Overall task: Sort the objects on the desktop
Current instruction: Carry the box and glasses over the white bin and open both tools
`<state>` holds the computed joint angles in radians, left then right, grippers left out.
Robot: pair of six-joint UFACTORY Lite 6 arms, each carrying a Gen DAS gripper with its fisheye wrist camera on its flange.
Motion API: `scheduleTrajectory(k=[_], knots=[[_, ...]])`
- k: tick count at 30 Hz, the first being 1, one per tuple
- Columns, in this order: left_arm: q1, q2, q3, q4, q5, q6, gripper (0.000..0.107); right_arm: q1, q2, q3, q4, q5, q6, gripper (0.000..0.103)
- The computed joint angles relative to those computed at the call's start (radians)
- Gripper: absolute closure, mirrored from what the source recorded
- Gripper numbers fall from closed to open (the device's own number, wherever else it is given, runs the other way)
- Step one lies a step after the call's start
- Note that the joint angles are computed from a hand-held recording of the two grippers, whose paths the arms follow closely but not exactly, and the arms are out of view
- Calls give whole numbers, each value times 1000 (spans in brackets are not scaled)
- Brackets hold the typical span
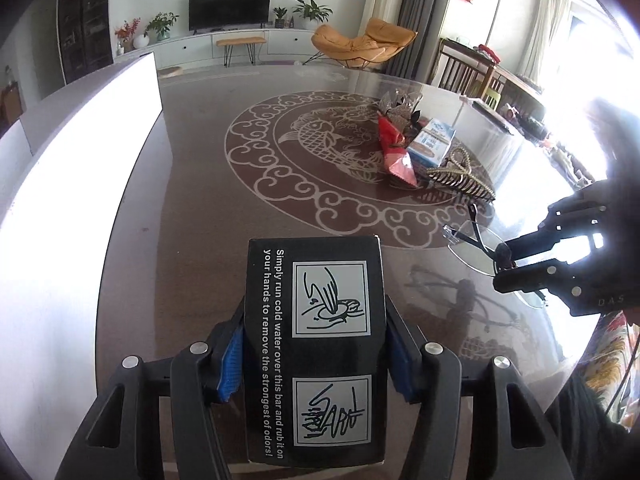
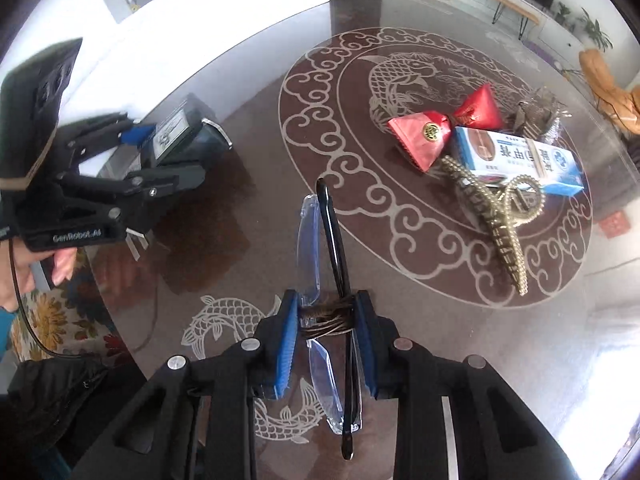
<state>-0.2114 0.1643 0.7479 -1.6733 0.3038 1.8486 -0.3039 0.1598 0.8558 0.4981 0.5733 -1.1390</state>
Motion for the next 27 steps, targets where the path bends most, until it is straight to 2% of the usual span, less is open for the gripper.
scheduleTrajectory(k=[4,8,11,14,19,23,27], knots=[[93,-202,-80,183,125,-205,49,3,-77,49,40,90,32,74],[325,-356,-55,410,339,-391,49,154,-158,166,91,174,155,74],[541,-365,54,505,505,-455,49,314,-141,308,126,193,261,74],[751,-312,199,542,629,-463,49,519,-31,501,123,135,409,74],[919,-102,436,627,613,-503,49,748,159,742,178,52,526,74],[929,163,624,759,549,-631,49,884,373,889,113,-26,640,74],[895,333,720,891,440,-776,48,923,581,1053,-21,13,780,70]])
